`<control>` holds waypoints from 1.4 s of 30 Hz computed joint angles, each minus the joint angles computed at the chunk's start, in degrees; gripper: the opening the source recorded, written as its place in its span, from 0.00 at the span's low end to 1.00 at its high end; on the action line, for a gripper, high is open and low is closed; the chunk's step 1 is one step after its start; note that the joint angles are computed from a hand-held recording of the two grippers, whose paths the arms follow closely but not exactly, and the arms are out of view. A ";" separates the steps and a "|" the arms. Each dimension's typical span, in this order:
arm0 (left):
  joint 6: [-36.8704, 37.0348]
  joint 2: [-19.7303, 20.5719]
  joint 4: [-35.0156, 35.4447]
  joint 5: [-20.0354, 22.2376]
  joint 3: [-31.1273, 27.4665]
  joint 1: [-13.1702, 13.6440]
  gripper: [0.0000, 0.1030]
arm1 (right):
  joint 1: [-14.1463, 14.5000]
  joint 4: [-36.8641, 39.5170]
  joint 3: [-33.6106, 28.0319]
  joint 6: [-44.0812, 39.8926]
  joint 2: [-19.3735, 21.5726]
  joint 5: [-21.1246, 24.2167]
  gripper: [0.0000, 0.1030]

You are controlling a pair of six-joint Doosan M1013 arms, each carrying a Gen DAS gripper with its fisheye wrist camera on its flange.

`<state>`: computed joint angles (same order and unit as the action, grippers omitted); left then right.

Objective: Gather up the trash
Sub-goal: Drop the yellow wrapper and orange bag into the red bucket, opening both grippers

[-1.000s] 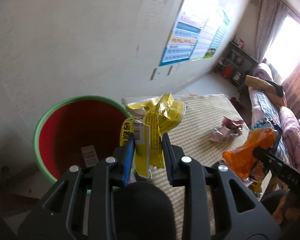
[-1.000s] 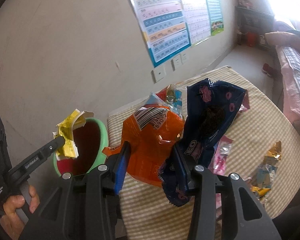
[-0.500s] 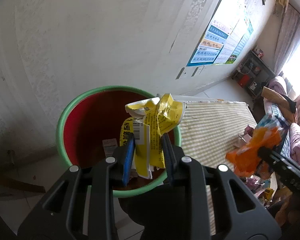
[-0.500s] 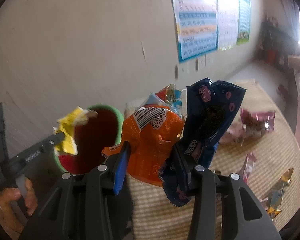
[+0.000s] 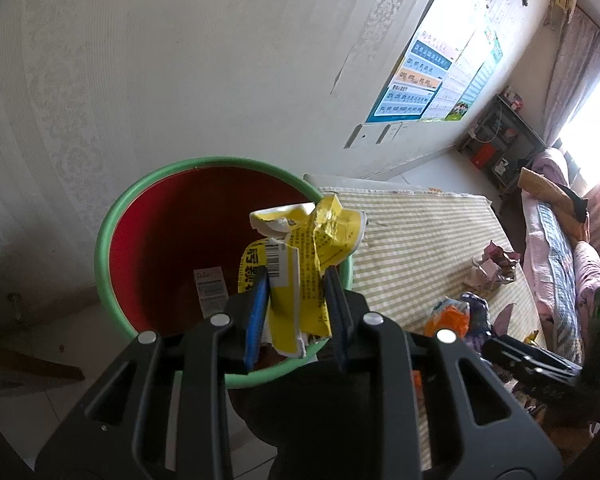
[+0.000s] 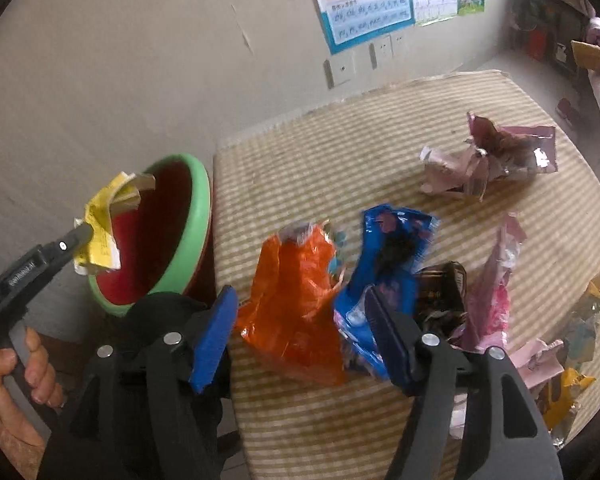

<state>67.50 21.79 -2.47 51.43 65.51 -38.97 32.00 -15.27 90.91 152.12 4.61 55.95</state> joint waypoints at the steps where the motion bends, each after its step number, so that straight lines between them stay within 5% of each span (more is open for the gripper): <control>1: -0.03 0.07 -0.01 0.06 -0.04 -0.06 0.26 | -0.03 0.04 0.04 0.24 -0.07 -0.45 0.62; 11: 1.06 -0.12 -0.53 0.06 0.04 -0.27 0.26 | -1.17 4.49 -2.38 -3.55 4.22 2.15 0.60; 13: 1.00 -0.13 -0.54 0.04 0.08 -0.15 0.26 | -1.18 4.00 -2.80 -3.70 5.06 3.45 0.44; 16: 0.46 -0.15 -0.41 -0.03 0.26 0.12 0.26 | -1.23 3.70 -2.40 -2.95 4.49 1.98 0.34; 25: -2.23 0.34 1.01 0.55 0.43 0.99 0.26 | 0.64 -2.22 -5.28 -1.72 3.40 -2.44 0.33; 39: -5.70 0.21 4.96 1.69 0.93 2.15 0.26 | 0.46 1.50 -16.49 -17.30 11.59 -6.17 0.40; 42: -7.11 0.09 5.77 2.01 1.06 2.30 0.35 | 0.18 3.21 -16.54 -17.59 11.90 -7.97 0.44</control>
<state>60.39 21.88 3.30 53.44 66.57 -36.67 32.18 -12.06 74.38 134.53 16.50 47.98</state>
